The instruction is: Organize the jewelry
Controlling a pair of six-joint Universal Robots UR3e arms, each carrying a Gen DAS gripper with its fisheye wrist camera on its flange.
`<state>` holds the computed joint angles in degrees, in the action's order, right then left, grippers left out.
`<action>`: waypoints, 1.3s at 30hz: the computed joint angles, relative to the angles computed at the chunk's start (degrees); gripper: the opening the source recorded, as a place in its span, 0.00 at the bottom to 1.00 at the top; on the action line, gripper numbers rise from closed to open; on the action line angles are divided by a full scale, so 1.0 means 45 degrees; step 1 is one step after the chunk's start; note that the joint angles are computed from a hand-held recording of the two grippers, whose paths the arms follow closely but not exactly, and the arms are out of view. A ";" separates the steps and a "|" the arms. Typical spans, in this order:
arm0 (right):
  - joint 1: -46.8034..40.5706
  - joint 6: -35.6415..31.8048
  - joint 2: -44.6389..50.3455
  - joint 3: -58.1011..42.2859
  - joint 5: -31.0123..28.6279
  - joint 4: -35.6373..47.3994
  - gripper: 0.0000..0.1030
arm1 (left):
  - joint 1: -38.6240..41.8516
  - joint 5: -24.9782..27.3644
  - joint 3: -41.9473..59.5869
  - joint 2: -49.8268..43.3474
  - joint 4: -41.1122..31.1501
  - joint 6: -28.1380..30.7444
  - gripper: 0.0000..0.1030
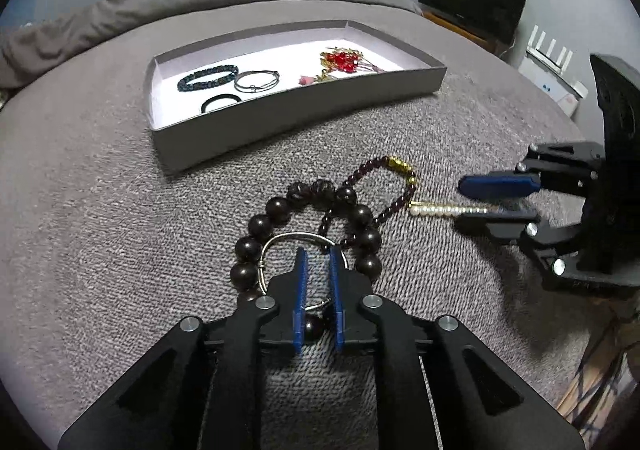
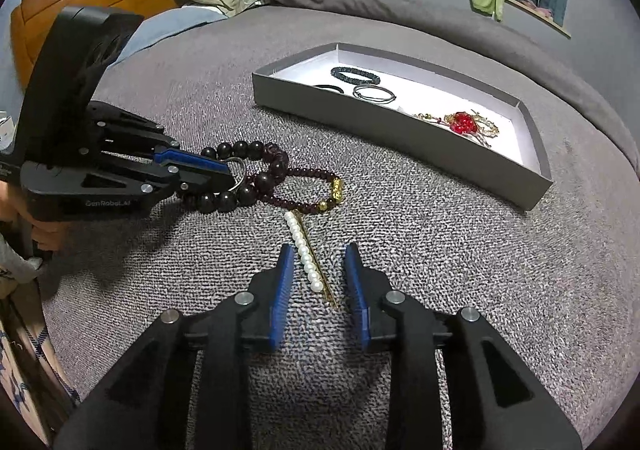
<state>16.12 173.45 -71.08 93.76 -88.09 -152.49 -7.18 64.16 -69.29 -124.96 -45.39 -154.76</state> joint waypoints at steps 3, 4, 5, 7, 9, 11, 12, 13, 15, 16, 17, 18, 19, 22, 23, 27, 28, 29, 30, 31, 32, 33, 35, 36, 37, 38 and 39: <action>-0.0024 -0.0028 0.0015 0.0072 0.0026 -0.0125 0.26 | 0.0023 -0.0101 0.0230 -0.0098 -0.0082 -0.0301 0.22; -0.0049 -0.0033 0.0013 0.0109 0.0053 -0.0165 0.26 | 0.0012 -0.0072 0.0316 -0.0144 -0.0094 -0.0433 0.25; -0.0058 -0.0027 0.0002 0.0169 0.0069 -0.0227 0.26 | 0.0010 -0.0073 0.0410 -0.0189 -0.0164 -0.0520 0.26; -0.0068 0.0002 -0.0022 0.0239 0.0102 -0.0317 0.26 | 0.0032 -0.0128 0.0431 -0.0185 -0.0204 -0.0607 0.27; -0.0097 0.0036 -0.0100 0.0327 0.0203 -0.0381 0.26 | 0.0100 -0.0318 0.0362 -0.0126 -0.0181 -0.0731 0.30; -0.0113 0.0013 -0.0173 0.0413 0.0269 -0.0418 0.26 | 0.0144 -0.0414 0.0273 -0.0053 -0.0104 -0.0829 0.31; -0.0117 -0.0014 -0.0222 0.0490 0.0297 -0.0461 0.26 | 0.0142 -0.0412 0.0254 -0.0032 -0.0067 -0.0868 0.31; -0.0107 -0.0018 -0.0244 0.0537 0.0300 -0.0501 0.26 | 0.0121 -0.0377 0.0334 -0.0070 -0.0130 -0.0919 0.31; -0.0105 -0.0022 -0.0281 0.0636 0.0329 -0.0586 0.26 | 0.0057 -0.0259 0.0599 -0.0267 -0.0222 -0.1042 0.31; -0.0099 -0.0023 -0.0289 0.0692 0.0333 -0.0656 0.26 | 0.0036 -0.0240 0.0791 -0.0411 -0.0340 -0.1137 0.31; -0.0094 -0.0015 -0.0284 0.0712 0.0331 -0.0689 0.26 | 0.0027 -0.0253 0.0986 -0.0577 -0.0420 -0.1297 0.32; -0.0105 0.0001 -0.0279 0.0741 0.0353 -0.0724 0.26 | 0.0039 -0.0291 0.1154 -0.0713 -0.0466 -0.1488 0.32; -0.0126 0.0011 -0.0268 0.0759 0.0387 -0.0746 0.26 | 0.0060 -0.0383 0.1407 -0.0895 -0.0574 -0.1717 0.32; -0.0170 0.0031 -0.0270 0.0833 0.0468 -0.0835 0.26 | 0.0034 -0.0439 0.2089 -0.1372 -0.0725 -0.2360 0.32; -0.0178 0.0042 -0.0271 0.0862 0.0492 -0.0875 0.26 | -0.0019 -0.0357 0.2322 -0.1539 -0.0746 -0.2525 0.32; -0.0273 0.0063 -0.0286 0.0993 0.0634 -0.1026 0.26 | -0.0199 -0.0110 0.2663 -0.1881 -0.0535 -0.2887 0.35; -0.0290 0.0073 -0.0295 0.1026 0.0663 -0.1067 0.26 | -0.0256 -0.0009 0.2757 -0.1965 -0.0524 -0.2949 0.36; -0.0307 0.0086 -0.0299 0.1045 0.0693 -0.1093 0.26 | -0.0314 0.0088 0.2837 -0.2048 -0.0515 -0.2977 0.37; -0.0316 0.0103 -0.0297 0.1050 0.0709 -0.1103 0.26 | -0.0362 0.0178 0.2848 -0.2088 -0.0458 -0.2963 0.38; -0.0310 0.0112 -0.0293 0.1048 0.0698 -0.1113 0.26 | -0.0440 0.0346 0.2879 -0.2137 -0.0410 -0.2943 0.38; -0.0291 0.0132 -0.0280 0.1041 0.0665 -0.1142 0.26 | -0.0490 0.0452 0.2873 -0.2146 -0.0363 -0.2914 0.38; -0.0267 0.0157 -0.0269 0.1049 0.0628 -0.1187 0.26 | -0.0546 0.0587 0.2696 -0.2064 -0.0187 -0.2851 0.38; -0.0225 0.0194 -0.0251 0.1090 0.0562 -0.1323 0.26 | -0.0592 0.0734 0.2431 -0.1869 -0.0108 -0.2624 0.37; -0.0233 0.0224 -0.0260 0.1125 0.0577 -0.1386 0.25 | -0.0605 0.0821 0.2280 -0.1750 -0.0071 -0.2497 0.32; -0.0256 0.0249 -0.0287 0.1189 0.0595 -0.1473 0.21 | -0.0597 0.0845 0.2126 -0.1622 -0.0069 -0.2360 0.26; -0.0275 0.0306 -0.0312 0.1231 0.0573 -0.1530 0.19 | -0.0567 0.0801 0.1869 -0.1427 -0.0026 -0.2196 0.22; -0.0321 0.0359 -0.0357 0.1290 0.0604 -0.1563 0.16 | -0.0546 0.0795 0.1637 -0.1251 0.0044 -0.2037 0.14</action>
